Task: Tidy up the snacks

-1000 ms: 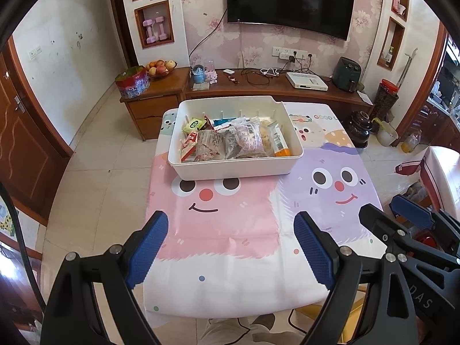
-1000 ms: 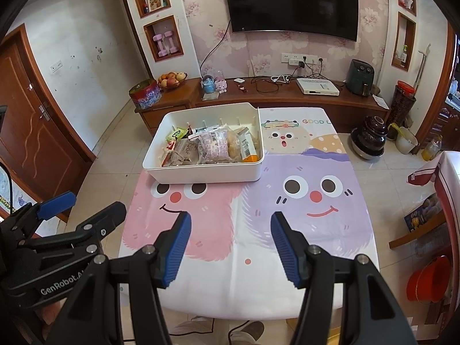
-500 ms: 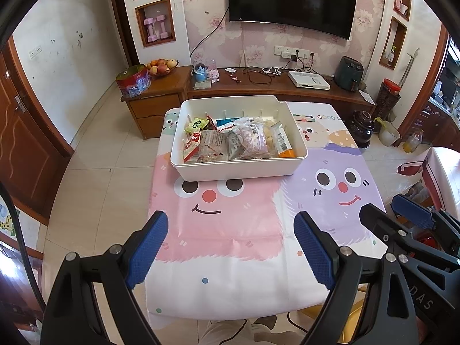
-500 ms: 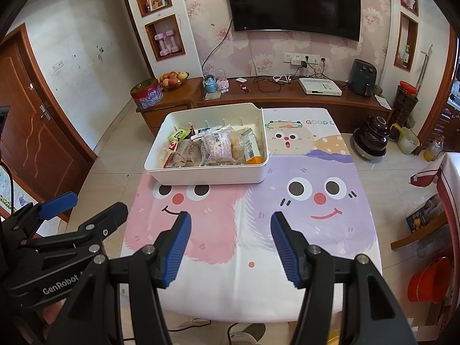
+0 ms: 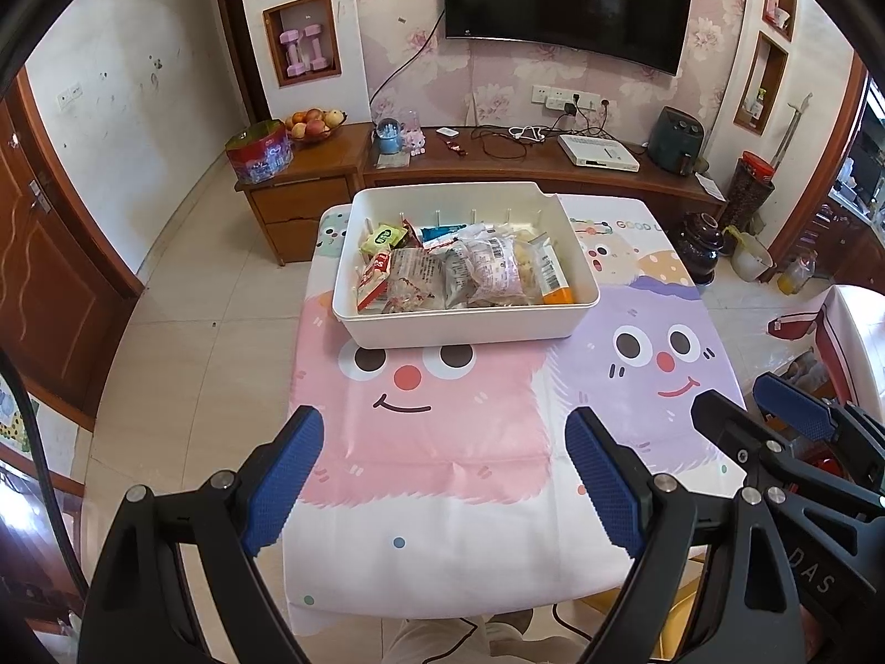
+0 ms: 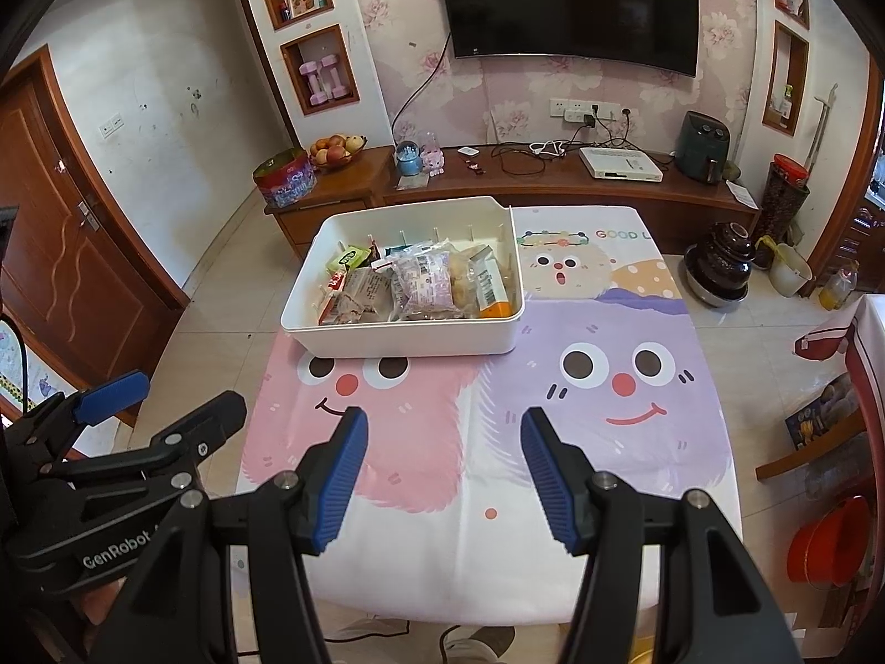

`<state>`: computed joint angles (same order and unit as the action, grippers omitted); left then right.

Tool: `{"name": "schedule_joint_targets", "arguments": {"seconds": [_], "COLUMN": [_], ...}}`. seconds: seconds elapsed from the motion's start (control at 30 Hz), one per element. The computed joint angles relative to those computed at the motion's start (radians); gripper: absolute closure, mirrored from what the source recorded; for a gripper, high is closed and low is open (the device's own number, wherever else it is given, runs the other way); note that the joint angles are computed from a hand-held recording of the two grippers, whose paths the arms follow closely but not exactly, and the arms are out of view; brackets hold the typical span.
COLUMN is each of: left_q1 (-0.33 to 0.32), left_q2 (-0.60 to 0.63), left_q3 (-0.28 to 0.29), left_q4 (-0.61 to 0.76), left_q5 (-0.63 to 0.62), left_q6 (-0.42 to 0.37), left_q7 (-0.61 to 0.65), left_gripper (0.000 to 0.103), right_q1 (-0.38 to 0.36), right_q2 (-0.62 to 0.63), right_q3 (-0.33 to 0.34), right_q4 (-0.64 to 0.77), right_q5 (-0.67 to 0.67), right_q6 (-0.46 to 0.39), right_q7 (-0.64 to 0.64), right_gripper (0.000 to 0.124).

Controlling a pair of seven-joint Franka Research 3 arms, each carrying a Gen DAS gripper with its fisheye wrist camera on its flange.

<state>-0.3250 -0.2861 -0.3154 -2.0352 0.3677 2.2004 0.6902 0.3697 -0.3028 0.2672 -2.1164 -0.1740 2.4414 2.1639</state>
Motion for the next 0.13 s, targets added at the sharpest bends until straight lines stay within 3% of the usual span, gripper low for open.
{"name": "schedule_joint_targets", "arguments": {"seconds": [0.13], "left_q1": [-0.002], "left_q2": [-0.009], "left_q3": [0.004], "left_q4": [-0.005], "left_q5": [-0.008], "left_q6": [-0.001], "left_q7": [0.008], "left_gripper": [0.015], "right_q1": [-0.001], "right_q2": [0.002], "right_q3": [-0.002], "right_q4": [0.001], "right_q5": [-0.001], "right_q6": [0.001], "right_q7": [0.000], "right_gripper": [0.066]}}
